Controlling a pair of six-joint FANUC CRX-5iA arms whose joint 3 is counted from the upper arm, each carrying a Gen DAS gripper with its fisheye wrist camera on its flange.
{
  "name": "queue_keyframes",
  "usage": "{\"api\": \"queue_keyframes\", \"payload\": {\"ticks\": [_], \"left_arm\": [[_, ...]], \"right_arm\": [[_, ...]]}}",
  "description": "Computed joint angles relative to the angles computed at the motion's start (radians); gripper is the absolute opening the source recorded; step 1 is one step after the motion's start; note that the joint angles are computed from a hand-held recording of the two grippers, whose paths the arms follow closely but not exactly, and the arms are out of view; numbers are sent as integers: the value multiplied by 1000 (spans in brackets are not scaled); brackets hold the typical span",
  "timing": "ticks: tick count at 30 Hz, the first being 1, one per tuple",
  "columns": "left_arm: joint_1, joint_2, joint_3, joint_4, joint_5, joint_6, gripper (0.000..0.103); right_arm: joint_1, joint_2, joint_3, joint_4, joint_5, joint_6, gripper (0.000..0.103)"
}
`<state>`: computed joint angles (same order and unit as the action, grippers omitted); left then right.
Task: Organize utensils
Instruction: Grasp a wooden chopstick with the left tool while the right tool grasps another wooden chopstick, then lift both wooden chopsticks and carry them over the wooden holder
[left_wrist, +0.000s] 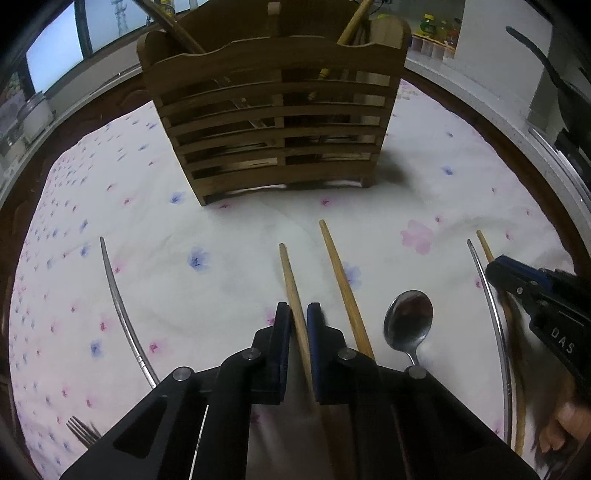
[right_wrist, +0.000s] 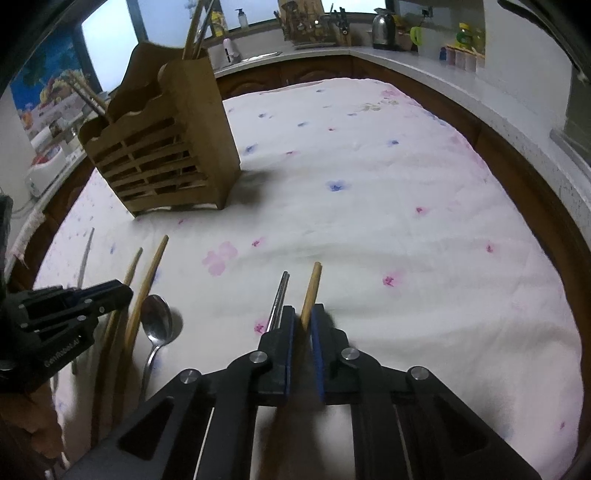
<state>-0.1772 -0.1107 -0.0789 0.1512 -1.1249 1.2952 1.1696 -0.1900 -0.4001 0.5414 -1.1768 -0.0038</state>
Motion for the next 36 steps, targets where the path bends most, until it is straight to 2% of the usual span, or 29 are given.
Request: {"api": "queue_keyframes", "payload": {"ticks": [8,18,27,33,36], "left_arm": [[89,-52,-63,144,4,-76,5],[279,-255,-202,439,-25,-249,4],[526,-422,-297,673,-167,-396,4],[679,-493,-332,770,-273,-474,4],[725,-509,-346,797,-305,-494,4]], "right_arm": [[48,-50,-7,77,-10,-67,6],[156,-98,6,226,-65,-149,6],[245,-92,50,364,-141,-181,6],[273,-77,76,421,-171,-176,6],[280,-73,82,438,-173,-175,6]]}}
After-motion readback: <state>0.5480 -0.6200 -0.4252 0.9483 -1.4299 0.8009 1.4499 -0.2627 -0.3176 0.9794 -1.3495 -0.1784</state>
